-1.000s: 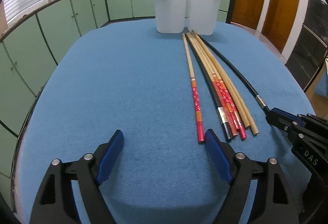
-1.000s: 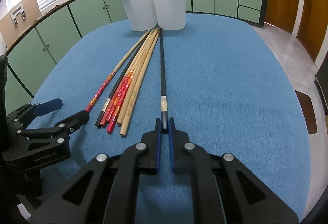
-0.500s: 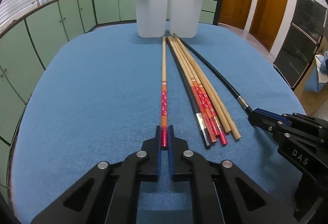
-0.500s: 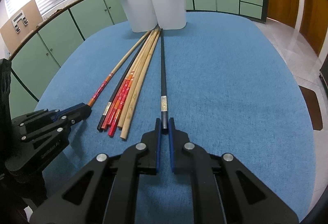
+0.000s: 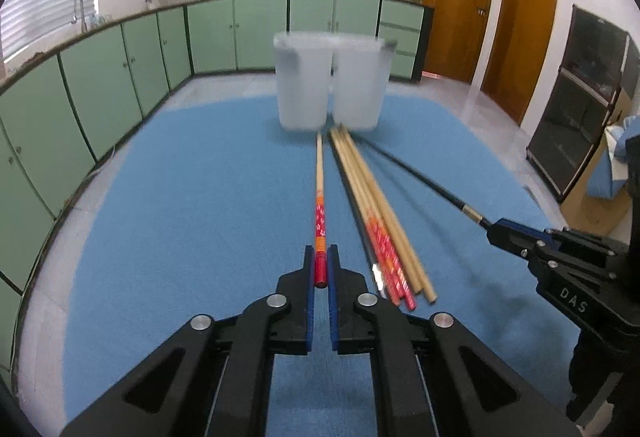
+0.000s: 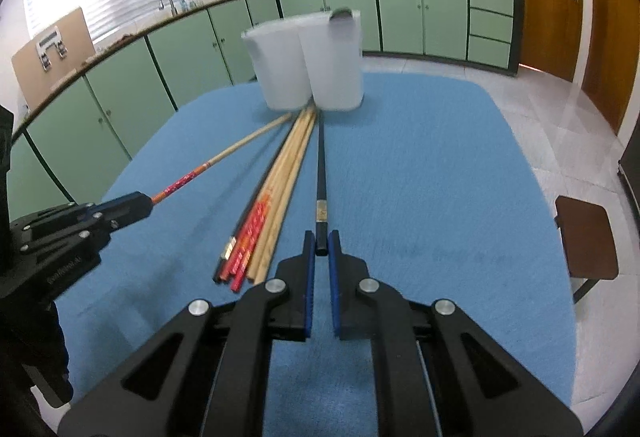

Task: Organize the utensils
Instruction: 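Carry both chopsticks over the white holder and release them into it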

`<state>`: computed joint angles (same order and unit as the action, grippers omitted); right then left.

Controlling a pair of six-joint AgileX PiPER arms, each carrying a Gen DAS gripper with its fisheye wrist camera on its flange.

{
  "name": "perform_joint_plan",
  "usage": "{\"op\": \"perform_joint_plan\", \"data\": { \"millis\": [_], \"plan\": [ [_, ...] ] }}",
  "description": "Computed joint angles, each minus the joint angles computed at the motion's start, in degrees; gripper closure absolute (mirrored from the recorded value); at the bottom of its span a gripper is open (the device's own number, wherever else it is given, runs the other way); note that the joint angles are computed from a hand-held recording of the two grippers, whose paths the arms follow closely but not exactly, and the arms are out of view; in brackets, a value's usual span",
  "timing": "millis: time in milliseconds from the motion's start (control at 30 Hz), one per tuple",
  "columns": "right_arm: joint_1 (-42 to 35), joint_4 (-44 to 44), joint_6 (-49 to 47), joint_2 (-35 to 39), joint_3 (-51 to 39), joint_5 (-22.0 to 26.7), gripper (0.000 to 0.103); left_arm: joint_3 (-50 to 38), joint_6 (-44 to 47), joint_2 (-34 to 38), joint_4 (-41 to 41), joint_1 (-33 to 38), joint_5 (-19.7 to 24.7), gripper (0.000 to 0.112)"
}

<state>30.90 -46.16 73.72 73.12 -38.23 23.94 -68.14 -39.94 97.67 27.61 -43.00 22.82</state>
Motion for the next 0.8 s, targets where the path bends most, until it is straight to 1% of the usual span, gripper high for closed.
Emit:
{"op": "perform_joint_plan", "data": {
  "millis": [167,233,333,433,467,500,533,633,667,767,800],
  "plan": [
    [-1.1,2.4,-4.0,-3.8,-1.9,1.4,0.097,-1.3,-1.0,-3.4,2.5,0.4,-0.3,0.107],
    [-2.1,4.0,-6.5,-5.0,-3.0,1.7,0.097,-2.8,-0.2,-3.7,2.5,0.9,-0.5,0.107],
    [-4.4,7.9,-12.8,-6.5,-5.7,1.8,0.097,-5.2,2.4,-3.5,1.0,1.8,-0.7,0.107],
    [-6.1,10.3,-18.0,-6.9,-9.0,2.3,0.097,-9.0,8.1,-2.8,-4.0,2.9,-0.5,0.107],
    [-6.7,11.3,-19.7,-7.0,-9.9,2.3,0.097,-10.8,12.3,-2.3,-8.3,3.8,-0.4,0.107],
    [-7.7,13.5,-22.7,-6.9,-11.2,2.0,0.097,-11.7,14.7,-2.0,-10.6,4.3,-0.5,0.107],
    [-8.8,15.8,-25.7,-6.7,-12.5,1.8,0.097,-13.6,17.6,-1.3,-13.4,5.0,-0.1,0.107],
    [-12.2,25.0,-37.0,-4.9,-17.8,1.7,0.097,-18.8,22.0,0.8,-16.2,6.0,1.5,0.107],
    [-13.6,29.3,-42.3,-3.7,-20.3,2.1,0.097,-20.4,23.6,1.6,-17.6,6.3,2.0,0.107],
    [-16.7,36.9,-52.2,0.6,-27.4,5.0,0.097,-27.4,31.0,5.1,-24.9,8.0,5.2,0.107],
    [-17.4,39.1,-54.7,1.7,-29.2,5.7,0.097,-28.9,32.2,5.8,-26.0,8.3,6.0,0.107]
  ]
}}
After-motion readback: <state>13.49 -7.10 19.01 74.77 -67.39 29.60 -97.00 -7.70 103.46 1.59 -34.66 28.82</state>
